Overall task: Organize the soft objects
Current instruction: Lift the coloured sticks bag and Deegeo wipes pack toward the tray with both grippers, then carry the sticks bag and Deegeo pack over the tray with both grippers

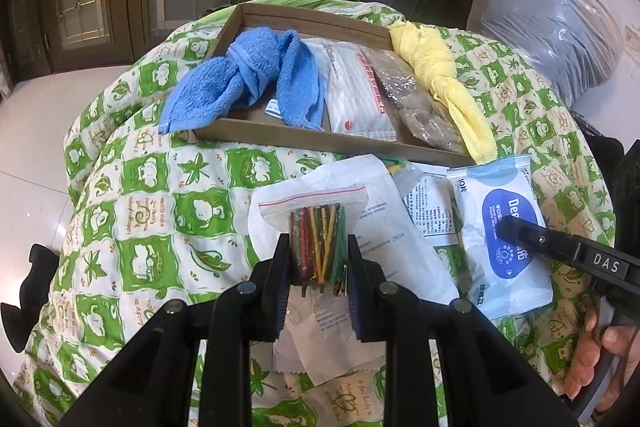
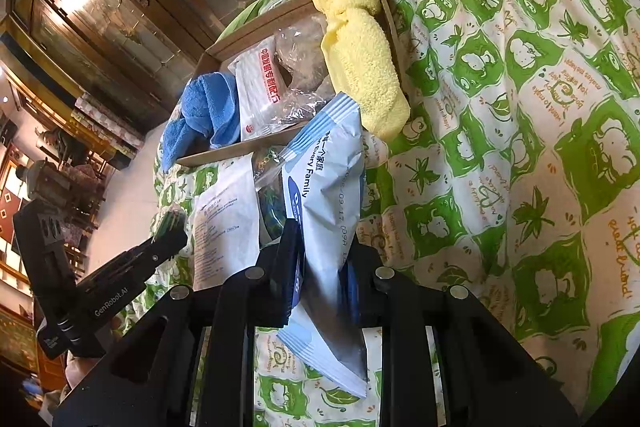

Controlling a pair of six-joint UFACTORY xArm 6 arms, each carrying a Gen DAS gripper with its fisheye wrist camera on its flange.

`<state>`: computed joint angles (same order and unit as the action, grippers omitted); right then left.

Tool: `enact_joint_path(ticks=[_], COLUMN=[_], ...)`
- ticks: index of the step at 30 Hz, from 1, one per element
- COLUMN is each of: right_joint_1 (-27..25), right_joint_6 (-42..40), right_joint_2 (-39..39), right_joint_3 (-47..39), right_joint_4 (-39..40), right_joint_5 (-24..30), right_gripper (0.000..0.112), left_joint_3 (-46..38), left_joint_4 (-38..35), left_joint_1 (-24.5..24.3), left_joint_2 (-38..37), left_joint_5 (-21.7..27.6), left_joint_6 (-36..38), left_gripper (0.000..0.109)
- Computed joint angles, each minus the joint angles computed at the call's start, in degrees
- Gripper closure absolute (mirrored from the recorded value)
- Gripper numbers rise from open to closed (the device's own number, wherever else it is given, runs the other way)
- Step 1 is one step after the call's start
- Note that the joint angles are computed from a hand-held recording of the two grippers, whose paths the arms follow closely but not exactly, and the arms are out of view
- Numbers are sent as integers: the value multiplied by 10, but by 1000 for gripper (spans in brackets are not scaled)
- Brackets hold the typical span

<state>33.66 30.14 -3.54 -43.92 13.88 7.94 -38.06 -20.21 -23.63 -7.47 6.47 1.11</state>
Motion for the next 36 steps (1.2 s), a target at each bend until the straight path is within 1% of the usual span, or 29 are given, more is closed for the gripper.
enact_joint_path(ticks=[3, 7, 12, 18, 23, 26, 28, 32, 36], right_joint_1=[1, 1, 2, 1, 1, 2, 4, 5, 5], right_joint_6=[12, 9, 7, 6, 18, 32, 21, 6, 4], right_joint_2=[4, 10, 12, 13, 12, 11, 13, 15, 13], right_joint_3=[-5, -11, -13, -15, -14, -15, -17, -20, -22], right_joint_4=[-13, -12, -14, -16, -33, -51, -39, -18, -16], right_joint_5=[1, 2, 0, -3, -5, -3, -3, -4, -7], right_gripper=[93, 93, 93, 93, 93, 93, 93, 93, 93], left_joint_3=[-6, -13, -17, -26, -34, -37, -39, -46, -55], left_joint_4=[-3, -8, 31, 102, 117, 115, 99, 92, 55], left_joint_1=[2, 10, 25, 39, 40, 39, 38, 38, 38], left_joint_2=[0, -2, -6, 1, 12, 20, 25, 33, 41], left_joint_5=[2, 6, 4, -1, -9, -14, -15, -14, -19], left_joint_6=[6, 13, -12, -59, -62, -60, -49, -44, -17], left_gripper=[85, 85, 85, 85, 85, 85, 85, 85, 85])
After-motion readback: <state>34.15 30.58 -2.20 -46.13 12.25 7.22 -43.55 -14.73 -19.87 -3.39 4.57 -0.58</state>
